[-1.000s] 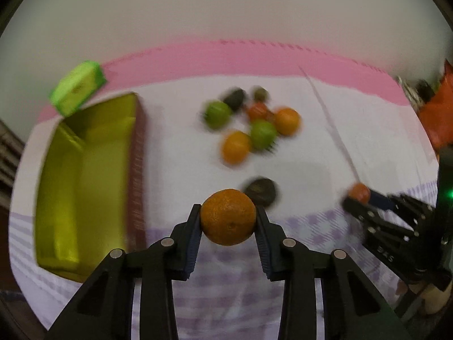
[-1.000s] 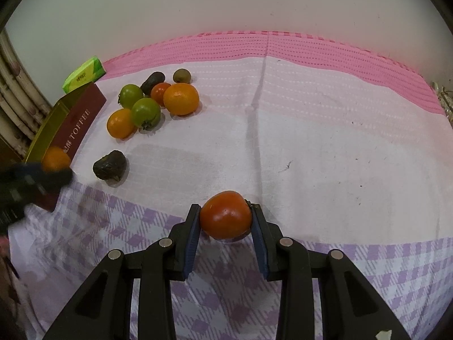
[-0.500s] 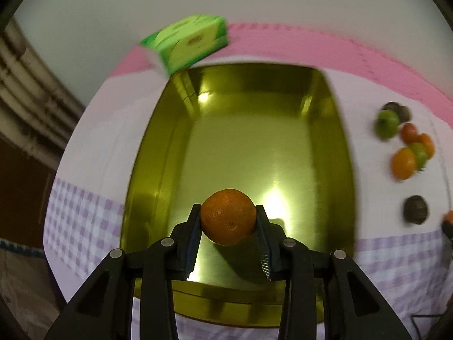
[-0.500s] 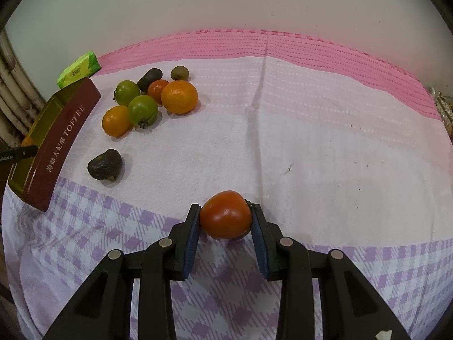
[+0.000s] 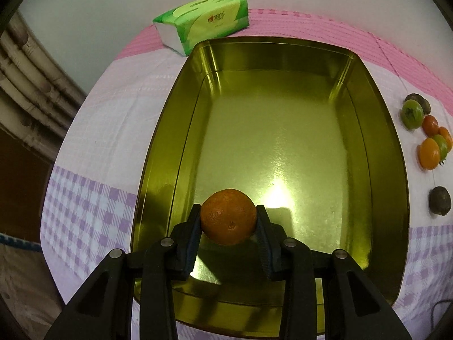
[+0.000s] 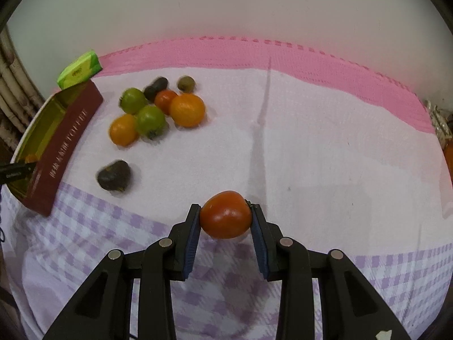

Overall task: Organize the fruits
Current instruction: 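Carry the tangerine into the gold tray and open the left tool while right carries tomato, then lower the red tomato into the gold tray and open the right tool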

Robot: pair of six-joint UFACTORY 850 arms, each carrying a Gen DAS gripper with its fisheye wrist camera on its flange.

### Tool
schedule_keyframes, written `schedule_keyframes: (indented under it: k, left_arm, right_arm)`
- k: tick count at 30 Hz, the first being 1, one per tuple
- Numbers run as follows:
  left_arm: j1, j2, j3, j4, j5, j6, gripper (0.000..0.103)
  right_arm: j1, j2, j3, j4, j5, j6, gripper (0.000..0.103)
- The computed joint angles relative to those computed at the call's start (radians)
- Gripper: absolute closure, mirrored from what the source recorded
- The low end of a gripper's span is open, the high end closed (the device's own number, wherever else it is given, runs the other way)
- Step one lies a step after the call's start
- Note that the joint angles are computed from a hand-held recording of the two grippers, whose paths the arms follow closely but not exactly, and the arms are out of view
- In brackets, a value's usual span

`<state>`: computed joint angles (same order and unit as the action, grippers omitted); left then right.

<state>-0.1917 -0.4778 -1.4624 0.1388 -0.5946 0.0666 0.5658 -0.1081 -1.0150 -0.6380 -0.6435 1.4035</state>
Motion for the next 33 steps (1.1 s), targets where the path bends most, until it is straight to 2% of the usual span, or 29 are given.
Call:
schedule_keyframes:
  k: [5,7,9,14,18,23,26,33]
  left_arm:
    - [0.014,0.007,0.001,-0.069,0.003,0.058,0.064]
    - [0.019,0.025,0.011,-0.101,0.024,0.082,0.058]
    - [0.023,0.05,0.028,-0.124,0.053,0.103,0.047]
    - [0.041,0.114,0.071,-0.14,0.127,0.115,0.044]
    - [0.06,0.142,0.096,-0.081,0.156,0.054,0.042]
    - [0.097,0.16,0.119,-0.065,0.154,0.019,0.042]
    - [0.114,0.157,0.119,-0.085,0.143,0.022,0.041]
    - [0.123,0.146,0.108,-0.118,0.131,0.038,0.041]
  right_arm:
    - [0.01,-0.044,-0.1,-0.018,0.01,-0.056,0.071]
    - [0.01,-0.076,-0.155,-0.015,0.031,-0.097,0.071]
    - [0.01,-0.118,-0.216,0.001,0.065,-0.151,0.071]
    - [0.02,-0.255,-0.389,0.081,0.127,-0.32,0.071]
    - [0.03,-0.37,-0.527,0.188,0.145,-0.468,0.071]
    - [0.047,-0.484,-0.67,0.264,0.109,-0.587,0.071]
    - [0.053,-0.532,-0.738,0.245,0.075,-0.606,0.071]
    - [0.055,-0.607,-0.831,0.276,0.012,-0.664,0.071]
